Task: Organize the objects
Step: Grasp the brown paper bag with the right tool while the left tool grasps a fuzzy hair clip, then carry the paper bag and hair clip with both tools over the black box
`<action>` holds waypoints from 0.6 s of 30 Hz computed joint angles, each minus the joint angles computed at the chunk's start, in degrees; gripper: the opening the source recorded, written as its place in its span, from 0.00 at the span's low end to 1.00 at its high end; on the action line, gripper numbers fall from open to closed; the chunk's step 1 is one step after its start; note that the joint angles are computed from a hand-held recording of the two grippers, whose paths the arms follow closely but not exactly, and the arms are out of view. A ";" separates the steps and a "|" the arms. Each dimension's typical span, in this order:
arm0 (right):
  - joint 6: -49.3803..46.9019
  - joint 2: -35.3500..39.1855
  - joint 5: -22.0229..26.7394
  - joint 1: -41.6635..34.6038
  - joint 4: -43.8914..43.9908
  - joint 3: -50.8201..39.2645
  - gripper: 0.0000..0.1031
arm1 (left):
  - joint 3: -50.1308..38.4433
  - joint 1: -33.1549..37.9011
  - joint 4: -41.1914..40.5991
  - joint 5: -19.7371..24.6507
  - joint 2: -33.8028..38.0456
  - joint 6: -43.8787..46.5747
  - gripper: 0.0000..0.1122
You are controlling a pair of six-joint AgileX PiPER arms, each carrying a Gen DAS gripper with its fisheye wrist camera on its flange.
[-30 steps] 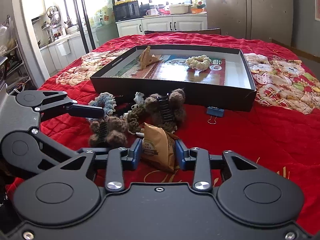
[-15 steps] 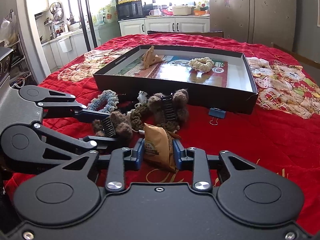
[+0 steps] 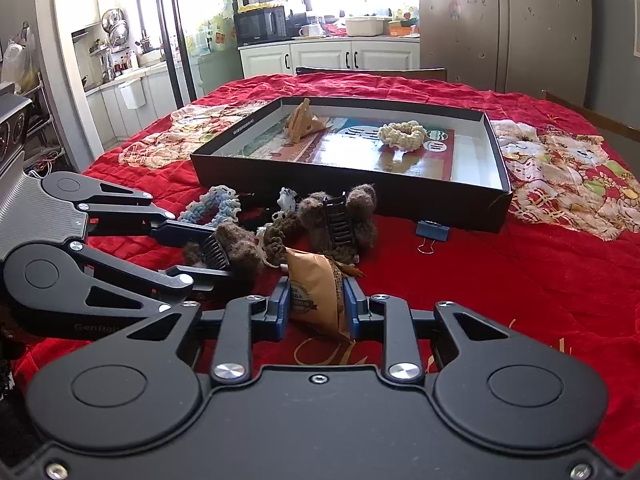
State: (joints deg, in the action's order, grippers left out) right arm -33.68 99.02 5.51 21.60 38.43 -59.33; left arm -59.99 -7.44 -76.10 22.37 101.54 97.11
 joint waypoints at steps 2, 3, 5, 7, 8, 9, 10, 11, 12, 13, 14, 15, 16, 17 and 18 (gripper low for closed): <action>-2.33 -0.35 -0.08 -0.06 2.25 0.31 0.25 | 0.12 -0.02 0.05 0.09 -0.27 -0.15 0.37; -3.67 -0.50 -0.07 -0.09 3.56 0.42 0.25 | 0.17 0.00 0.09 0.16 -0.41 -0.26 0.37; -6.08 -0.74 -0.07 -0.12 5.94 0.60 0.25 | 0.29 0.05 0.10 0.28 -0.66 -0.32 0.37; -7.81 -1.06 -0.12 -0.07 7.58 0.82 0.25 | 0.37 0.11 0.16 0.40 -0.91 -0.44 0.38; -8.93 -1.21 -0.18 -0.05 8.67 0.95 0.25 | 0.37 0.14 0.24 0.49 -0.97 -0.56 0.37; -9.90 -1.32 -0.21 -0.06 9.62 1.02 0.25 | 0.40 0.18 0.31 0.58 -1.04 -0.65 0.37; -10.69 -1.44 -0.20 -0.08 10.40 1.08 0.25 | 0.43 0.17 0.36 0.63 -1.11 -0.75 0.37; -12.33 -1.66 -0.23 -0.14 12.04 1.32 0.25 | 0.44 0.16 0.40 0.68 -1.17 -0.80 0.37; -12.36 -1.78 -0.28 -0.10 12.12 1.38 0.25 | 0.45 0.17 0.41 0.73 -1.24 -0.81 0.37; -12.49 -1.88 -0.31 -0.10 12.25 1.42 0.25 | 0.49 0.17 0.47 0.76 -1.34 -0.85 0.37; -12.80 -2.02 -0.33 -0.07 12.57 1.50 0.25 | 0.49 0.17 0.47 0.78 -1.40 -0.86 0.37; -13.83 -2.15 -0.27 -0.08 13.55 1.58 0.25 | 0.49 0.17 0.45 0.80 -1.45 -0.85 0.37; -14.51 -2.25 -0.35 -0.02 14.25 1.66 0.25 | 0.48 0.18 0.45 0.90 -1.52 -0.89 0.37; -15.90 -2.40 -0.41 -0.01 15.60 1.83 0.25 | 0.47 0.18 0.48 1.01 -1.58 -0.95 0.37; -16.70 -2.55 -0.39 0.02 16.34 1.91 0.25 | 0.46 0.21 0.45 1.15 -1.67 -0.96 0.37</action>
State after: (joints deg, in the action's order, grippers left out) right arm -50.37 96.47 5.12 21.62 54.76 -57.42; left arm -59.53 -7.23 -75.64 23.52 99.87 96.15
